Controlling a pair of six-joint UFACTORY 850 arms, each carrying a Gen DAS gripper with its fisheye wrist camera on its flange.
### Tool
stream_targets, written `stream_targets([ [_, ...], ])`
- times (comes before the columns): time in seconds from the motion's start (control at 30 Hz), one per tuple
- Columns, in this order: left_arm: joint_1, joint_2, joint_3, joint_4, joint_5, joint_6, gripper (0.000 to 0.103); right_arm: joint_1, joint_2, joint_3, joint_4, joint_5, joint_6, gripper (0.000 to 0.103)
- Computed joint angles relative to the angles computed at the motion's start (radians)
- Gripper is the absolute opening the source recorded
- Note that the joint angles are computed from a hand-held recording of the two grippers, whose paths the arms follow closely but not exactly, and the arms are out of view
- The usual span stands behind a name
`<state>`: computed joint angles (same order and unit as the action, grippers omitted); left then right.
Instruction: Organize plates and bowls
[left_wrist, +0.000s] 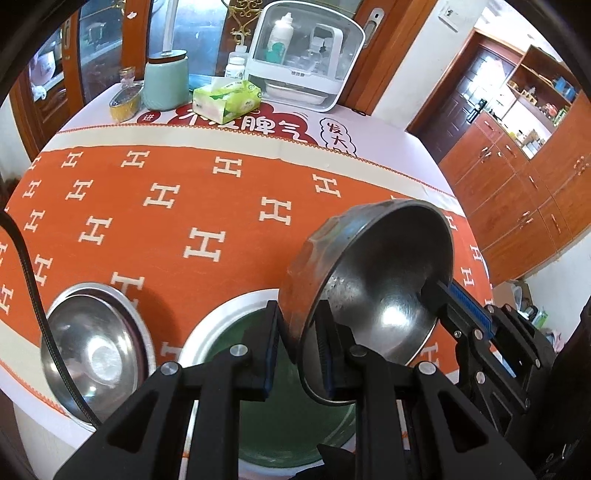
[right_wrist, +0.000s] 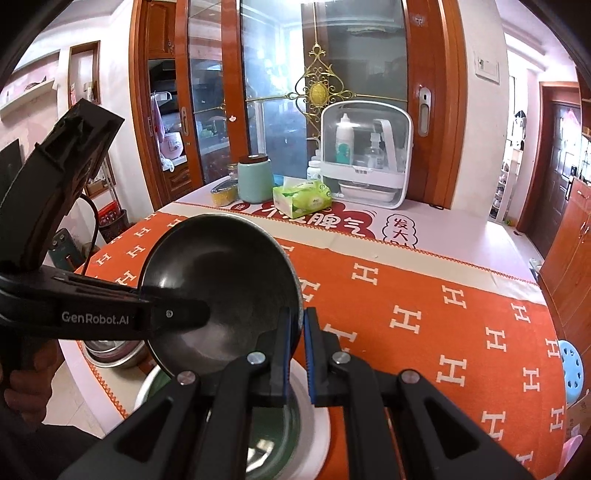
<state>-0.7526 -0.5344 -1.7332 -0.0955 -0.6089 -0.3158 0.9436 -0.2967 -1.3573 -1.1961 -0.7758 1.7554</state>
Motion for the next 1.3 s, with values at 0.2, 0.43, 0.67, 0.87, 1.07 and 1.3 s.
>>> stream_targets([
  [0.2,0.031,0.054,0.070,-0.044,0.012,0.095,0.017,0.035,-0.066,-0.093,0.038,-0.061,-0.009,0.007],
  [0.43,0.090,0.117,0.148,-0.153,0.008,0.264,0.017,0.078,-0.159,-0.227,0.082,-0.147,-0.029,0.007],
  [0.67,0.144,0.158,0.193,-0.182,-0.010,0.374,0.017,0.105,-0.264,-0.381,0.116,-0.210,-0.065,0.007],
  [0.87,0.206,0.177,0.221,-0.239,-0.042,0.490,0.018,0.129,-0.397,-0.578,0.174,-0.298,-0.142,0.007],
  [1.07,0.255,0.174,0.224,-0.261,-0.089,0.597,0.018,0.140,-0.515,-0.753,0.227,-0.364,-0.172,0.007],
  [1.3,0.296,0.138,0.197,-0.254,-0.162,0.656,0.018,0.141,-0.664,-0.991,0.326,-0.436,-0.256,0.007],
])
